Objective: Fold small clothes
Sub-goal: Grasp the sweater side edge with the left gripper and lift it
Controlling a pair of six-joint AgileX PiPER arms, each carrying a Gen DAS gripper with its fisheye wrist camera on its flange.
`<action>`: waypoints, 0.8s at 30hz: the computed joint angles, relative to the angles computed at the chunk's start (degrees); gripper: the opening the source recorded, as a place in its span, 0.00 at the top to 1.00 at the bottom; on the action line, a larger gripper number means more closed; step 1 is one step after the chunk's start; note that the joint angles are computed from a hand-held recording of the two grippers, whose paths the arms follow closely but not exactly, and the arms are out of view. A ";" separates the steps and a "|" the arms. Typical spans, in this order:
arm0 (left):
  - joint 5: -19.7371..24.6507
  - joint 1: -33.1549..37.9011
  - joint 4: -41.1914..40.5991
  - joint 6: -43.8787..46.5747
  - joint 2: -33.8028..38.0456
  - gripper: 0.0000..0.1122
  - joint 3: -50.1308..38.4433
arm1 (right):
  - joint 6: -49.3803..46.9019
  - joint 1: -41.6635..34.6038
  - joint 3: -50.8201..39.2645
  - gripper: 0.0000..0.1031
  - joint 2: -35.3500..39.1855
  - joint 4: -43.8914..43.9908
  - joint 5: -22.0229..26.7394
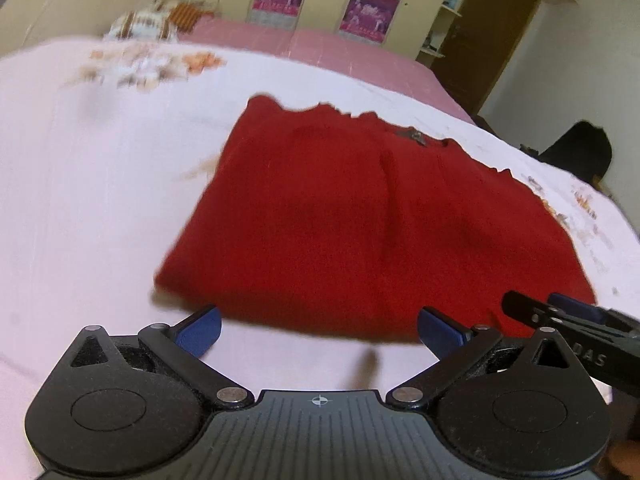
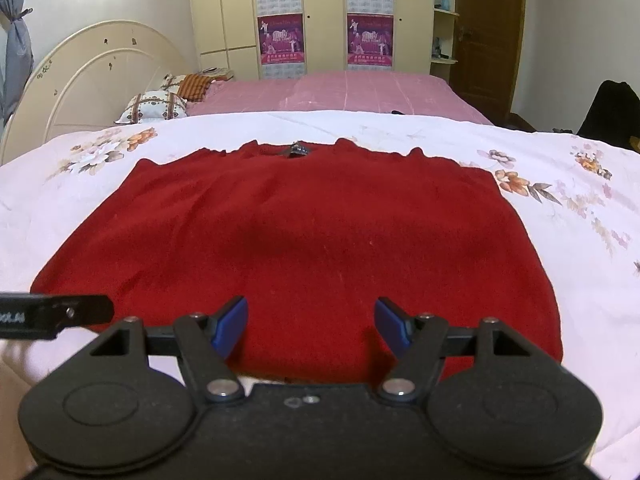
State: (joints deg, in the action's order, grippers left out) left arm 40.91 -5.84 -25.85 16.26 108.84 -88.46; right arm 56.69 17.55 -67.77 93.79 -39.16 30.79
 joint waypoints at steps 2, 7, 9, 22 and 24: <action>1.28 1.38 -3.18 -0.46 -0.10 0.08 0.72 | -0.10 -0.22 0.25 0.33 -0.13 0.25 -0.42; 2.20 4.15 -11.18 0.62 0.88 0.08 1.86 | -0.04 -0.48 0.95 0.32 -0.32 0.65 -1.19; 3.63 5.65 -16.92 3.43 1.34 0.08 2.46 | -0.10 -0.62 1.27 0.31 -0.27 0.94 -1.66; -0.96 7.49 -44.83 14.93 9.42 0.09 1.73 | 0.26 -1.55 1.02 0.31 1.22 0.34 -5.44; -2.59 6.88 -47.36 17.09 10.09 0.09 1.53 | -0.76 -2.19 0.62 0.31 1.68 1.50 -6.53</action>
